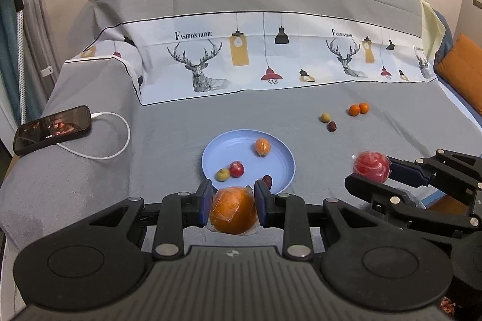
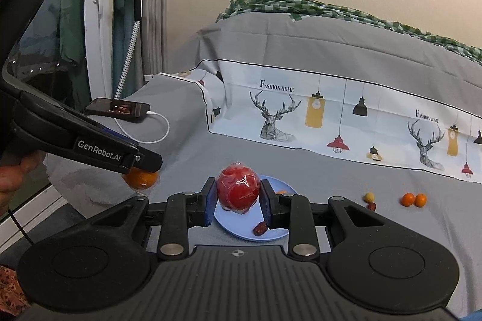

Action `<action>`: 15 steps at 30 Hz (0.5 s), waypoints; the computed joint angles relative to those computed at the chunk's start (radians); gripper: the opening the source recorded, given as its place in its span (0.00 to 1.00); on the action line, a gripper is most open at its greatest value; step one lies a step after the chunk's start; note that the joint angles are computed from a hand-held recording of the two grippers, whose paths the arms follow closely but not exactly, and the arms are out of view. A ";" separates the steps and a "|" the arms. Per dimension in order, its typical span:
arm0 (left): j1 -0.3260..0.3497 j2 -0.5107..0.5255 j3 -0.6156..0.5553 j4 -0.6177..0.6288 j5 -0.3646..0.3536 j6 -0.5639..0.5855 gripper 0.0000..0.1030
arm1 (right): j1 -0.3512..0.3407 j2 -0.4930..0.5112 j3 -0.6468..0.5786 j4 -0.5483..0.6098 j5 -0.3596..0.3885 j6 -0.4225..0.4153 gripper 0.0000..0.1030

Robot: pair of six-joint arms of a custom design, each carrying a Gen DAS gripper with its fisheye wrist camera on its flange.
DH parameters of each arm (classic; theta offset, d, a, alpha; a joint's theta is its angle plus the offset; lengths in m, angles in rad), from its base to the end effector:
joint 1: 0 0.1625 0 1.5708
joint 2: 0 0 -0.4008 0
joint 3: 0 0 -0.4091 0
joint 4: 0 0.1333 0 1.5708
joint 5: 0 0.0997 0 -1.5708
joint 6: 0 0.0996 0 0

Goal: Organize fruits
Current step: 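Carry the wrapped apple and wrapped orange over the blue plate and release both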

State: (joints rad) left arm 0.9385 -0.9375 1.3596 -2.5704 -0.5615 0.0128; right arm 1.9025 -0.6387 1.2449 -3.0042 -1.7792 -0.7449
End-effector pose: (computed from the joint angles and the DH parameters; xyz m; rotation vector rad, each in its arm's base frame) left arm -0.2517 -0.7117 0.3280 0.3482 2.1585 -0.9737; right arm 0.3662 -0.7171 0.1758 1.2211 -2.2760 1.0531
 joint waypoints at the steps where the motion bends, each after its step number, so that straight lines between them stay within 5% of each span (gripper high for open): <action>1: 0.001 0.000 -0.002 -0.003 -0.001 0.004 0.32 | 0.000 0.002 -0.003 0.000 0.000 -0.001 0.30; 15: 0.018 0.026 -0.049 0.015 -0.016 0.004 0.32 | -0.003 0.028 -0.049 0.045 -0.016 0.009 0.30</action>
